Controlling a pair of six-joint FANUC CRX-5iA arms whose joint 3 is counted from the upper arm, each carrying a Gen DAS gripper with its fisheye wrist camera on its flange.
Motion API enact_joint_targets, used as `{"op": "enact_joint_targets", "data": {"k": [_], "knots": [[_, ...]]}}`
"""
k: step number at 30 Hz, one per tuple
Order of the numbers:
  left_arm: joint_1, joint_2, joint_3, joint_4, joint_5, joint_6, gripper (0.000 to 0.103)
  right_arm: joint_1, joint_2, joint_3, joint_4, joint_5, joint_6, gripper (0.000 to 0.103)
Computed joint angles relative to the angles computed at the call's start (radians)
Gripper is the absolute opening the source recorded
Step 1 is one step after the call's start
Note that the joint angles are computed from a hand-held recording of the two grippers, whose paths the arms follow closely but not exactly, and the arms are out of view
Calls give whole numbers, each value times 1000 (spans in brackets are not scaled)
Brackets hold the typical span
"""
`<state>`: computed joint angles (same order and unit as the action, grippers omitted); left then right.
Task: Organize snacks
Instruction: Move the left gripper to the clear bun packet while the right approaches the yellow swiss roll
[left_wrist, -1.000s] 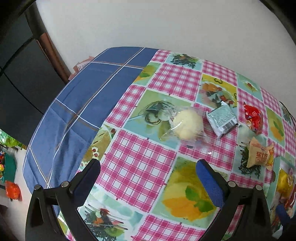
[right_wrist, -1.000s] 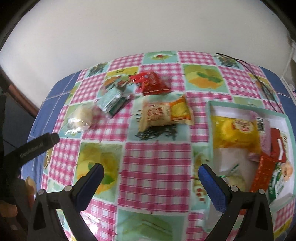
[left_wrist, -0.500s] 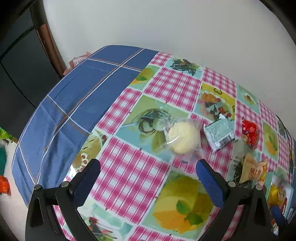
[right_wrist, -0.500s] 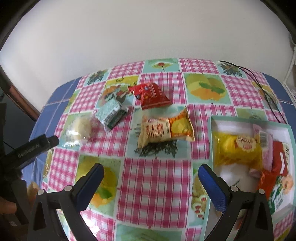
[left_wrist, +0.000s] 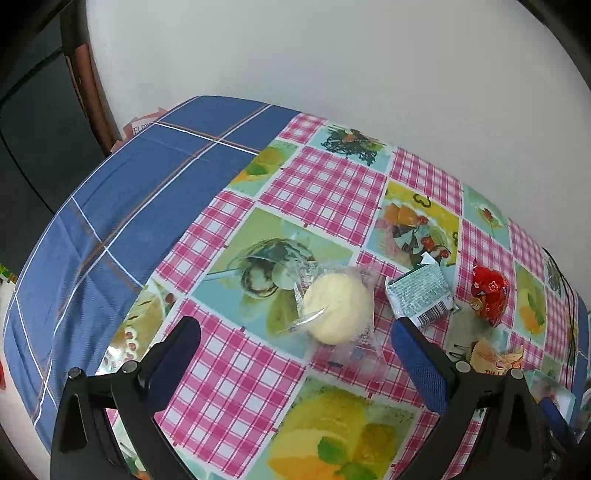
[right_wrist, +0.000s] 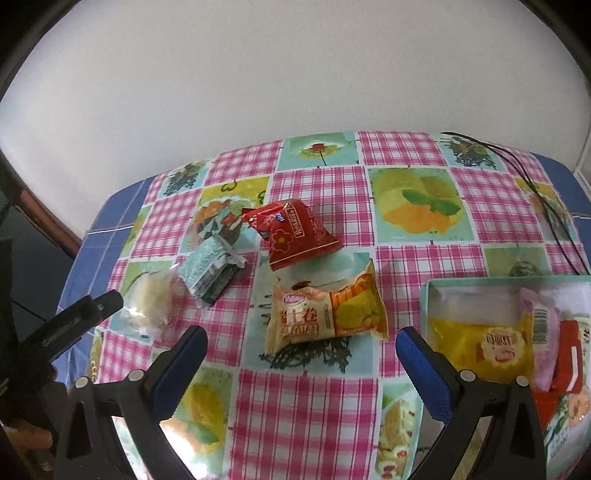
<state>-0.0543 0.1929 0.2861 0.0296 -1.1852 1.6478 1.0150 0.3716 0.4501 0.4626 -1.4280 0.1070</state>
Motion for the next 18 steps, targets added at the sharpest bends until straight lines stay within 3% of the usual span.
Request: {"op": "enact_joint_targets", "data": {"k": [18], "knots": [[-39,73,46,-68,-2,0,103,-51,45,-19,-49,33,64,103]]}}
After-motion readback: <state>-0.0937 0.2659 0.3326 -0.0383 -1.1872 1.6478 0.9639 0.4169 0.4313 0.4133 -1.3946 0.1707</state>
